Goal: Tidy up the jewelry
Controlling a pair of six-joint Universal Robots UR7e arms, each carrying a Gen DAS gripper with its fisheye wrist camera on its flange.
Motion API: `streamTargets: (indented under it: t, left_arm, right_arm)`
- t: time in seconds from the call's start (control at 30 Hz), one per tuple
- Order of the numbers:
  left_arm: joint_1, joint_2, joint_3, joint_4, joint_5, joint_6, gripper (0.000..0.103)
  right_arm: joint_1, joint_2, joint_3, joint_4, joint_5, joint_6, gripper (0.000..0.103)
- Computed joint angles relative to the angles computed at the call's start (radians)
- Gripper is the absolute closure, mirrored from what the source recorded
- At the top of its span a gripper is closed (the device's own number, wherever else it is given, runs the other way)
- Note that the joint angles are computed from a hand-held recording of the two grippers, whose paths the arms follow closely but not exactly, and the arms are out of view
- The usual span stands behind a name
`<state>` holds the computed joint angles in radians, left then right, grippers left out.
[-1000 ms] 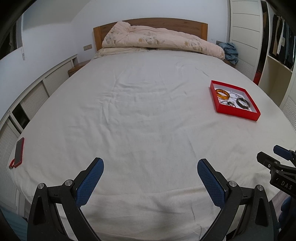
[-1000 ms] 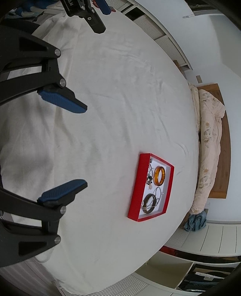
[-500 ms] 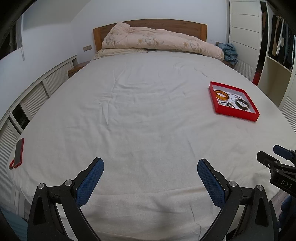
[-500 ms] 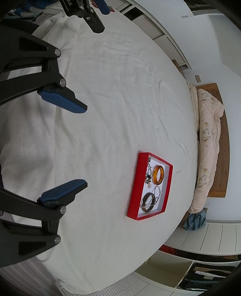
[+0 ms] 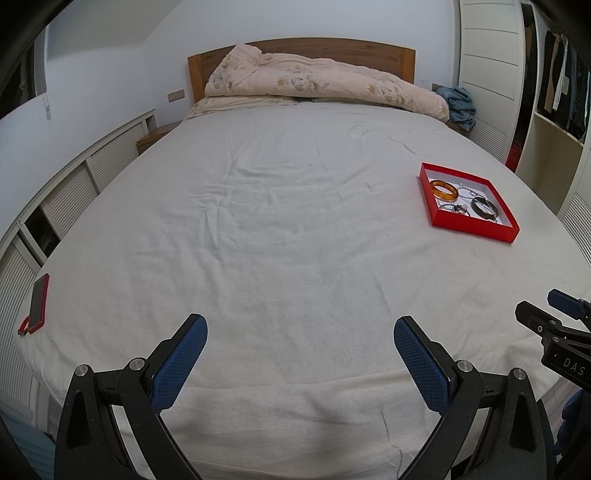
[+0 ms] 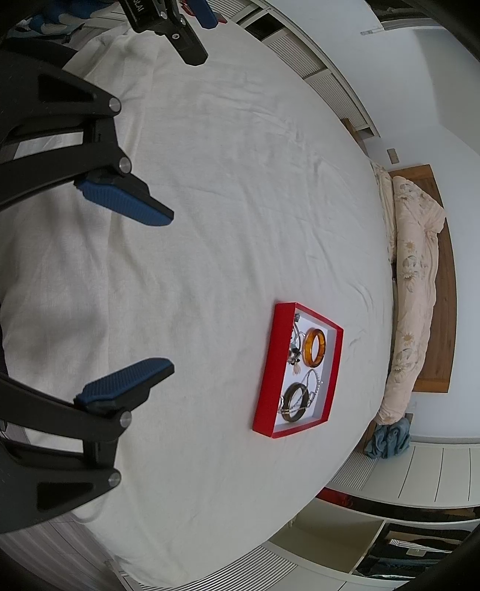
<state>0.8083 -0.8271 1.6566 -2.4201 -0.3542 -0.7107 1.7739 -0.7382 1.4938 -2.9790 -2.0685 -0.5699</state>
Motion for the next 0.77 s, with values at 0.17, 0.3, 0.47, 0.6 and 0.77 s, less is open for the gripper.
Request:
streamTargets:
  t: [0.17, 0.3, 0.47, 0.6, 0.77]
  left_arm:
    - [0.000, 0.000, 0.001, -0.004, -0.001, 0.003, 0.003]
    - [0.000, 0.001, -0.001, -0.001, 0.000, 0.001, 0.003]
    - [0.000, 0.002, -0.001, -0.004, 0.000, 0.002, 0.003]
    - [-0.001, 0.002, -0.003, -0.003, -0.002, 0.001, 0.003]
    - [-0.003, 0.002, -0.007, 0.005, -0.002, -0.005, 0.003]
  right_arm:
    - [0.000, 0.000, 0.000, 0.001, 0.000, 0.000, 0.031]
    - [-0.001, -0.001, -0.001, 0.000, 0.001, -0.001, 0.031]
    - [-0.001, -0.001, -0.001, 0.001, 0.000, -0.002, 0.031]
    - [-0.001, -0.001, -0.001, 0.000, 0.000, -0.003, 0.031]
    - [0.000, -0.001, -0.002, 0.001, 0.000, -0.002, 0.031]
